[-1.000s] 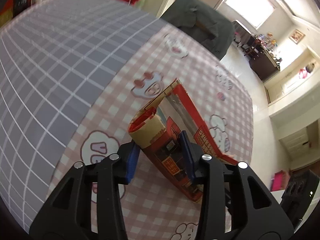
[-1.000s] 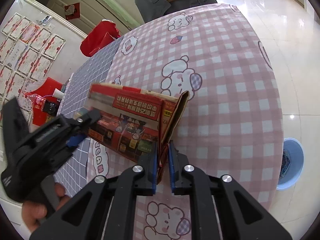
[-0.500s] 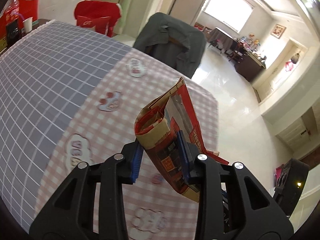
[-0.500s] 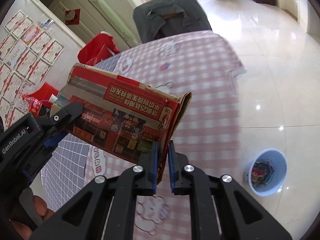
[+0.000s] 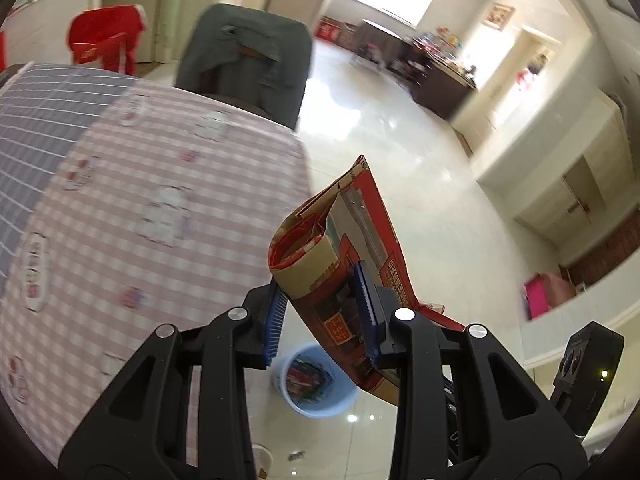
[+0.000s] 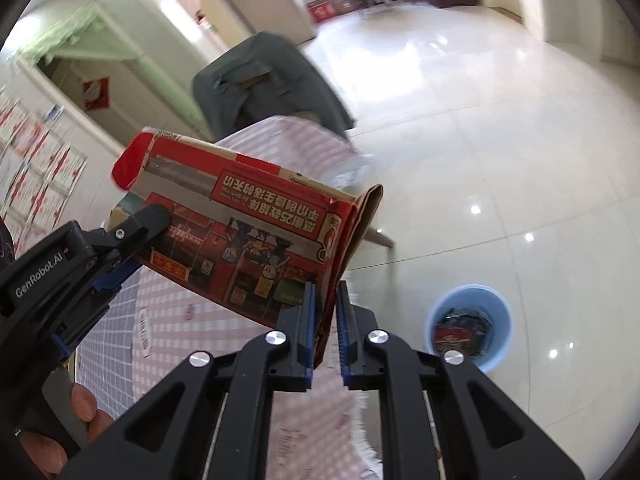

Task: Collect trash
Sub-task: 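Carry the red snack box with both grippers over the blue bucket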

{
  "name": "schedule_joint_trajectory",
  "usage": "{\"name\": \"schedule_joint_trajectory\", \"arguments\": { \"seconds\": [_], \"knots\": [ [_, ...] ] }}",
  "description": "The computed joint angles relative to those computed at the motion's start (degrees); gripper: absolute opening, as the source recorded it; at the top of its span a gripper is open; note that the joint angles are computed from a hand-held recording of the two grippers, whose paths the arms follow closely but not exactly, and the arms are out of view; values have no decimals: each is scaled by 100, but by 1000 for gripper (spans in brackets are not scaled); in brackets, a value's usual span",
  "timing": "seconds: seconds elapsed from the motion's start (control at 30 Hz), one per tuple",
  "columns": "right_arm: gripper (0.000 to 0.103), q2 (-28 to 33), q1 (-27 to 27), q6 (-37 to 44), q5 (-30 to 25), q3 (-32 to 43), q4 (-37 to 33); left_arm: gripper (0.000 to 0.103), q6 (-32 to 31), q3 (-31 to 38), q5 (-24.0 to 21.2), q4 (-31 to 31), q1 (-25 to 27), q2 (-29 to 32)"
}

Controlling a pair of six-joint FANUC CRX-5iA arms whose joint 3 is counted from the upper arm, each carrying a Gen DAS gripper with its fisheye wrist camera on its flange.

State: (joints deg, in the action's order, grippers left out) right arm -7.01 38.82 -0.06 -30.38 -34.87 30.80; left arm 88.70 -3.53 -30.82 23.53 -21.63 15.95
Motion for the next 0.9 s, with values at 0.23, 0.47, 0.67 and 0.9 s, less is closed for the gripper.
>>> {"name": "schedule_joint_trajectory", "arguments": {
  "seconds": [0.23, 0.47, 0.67, 0.9],
  "knots": [
    [10, -865, -261, -475, -237, -831, 94, 32, 161, 544, -202, -187, -676, 452],
    [10, -1482, -489, -790, -379, -1450, 18, 33, 302, 1041, -422, -321, -1168, 931],
    [10, -1722, -750, -754, -336, -1738, -176, 33, 369, 1443, -619, -385, -1379, 1304],
    [10, -1612, -942, -646, -164, -1773, -364, 33, 574, 1794, -832, -503, -1479, 1607]
  ]
}}
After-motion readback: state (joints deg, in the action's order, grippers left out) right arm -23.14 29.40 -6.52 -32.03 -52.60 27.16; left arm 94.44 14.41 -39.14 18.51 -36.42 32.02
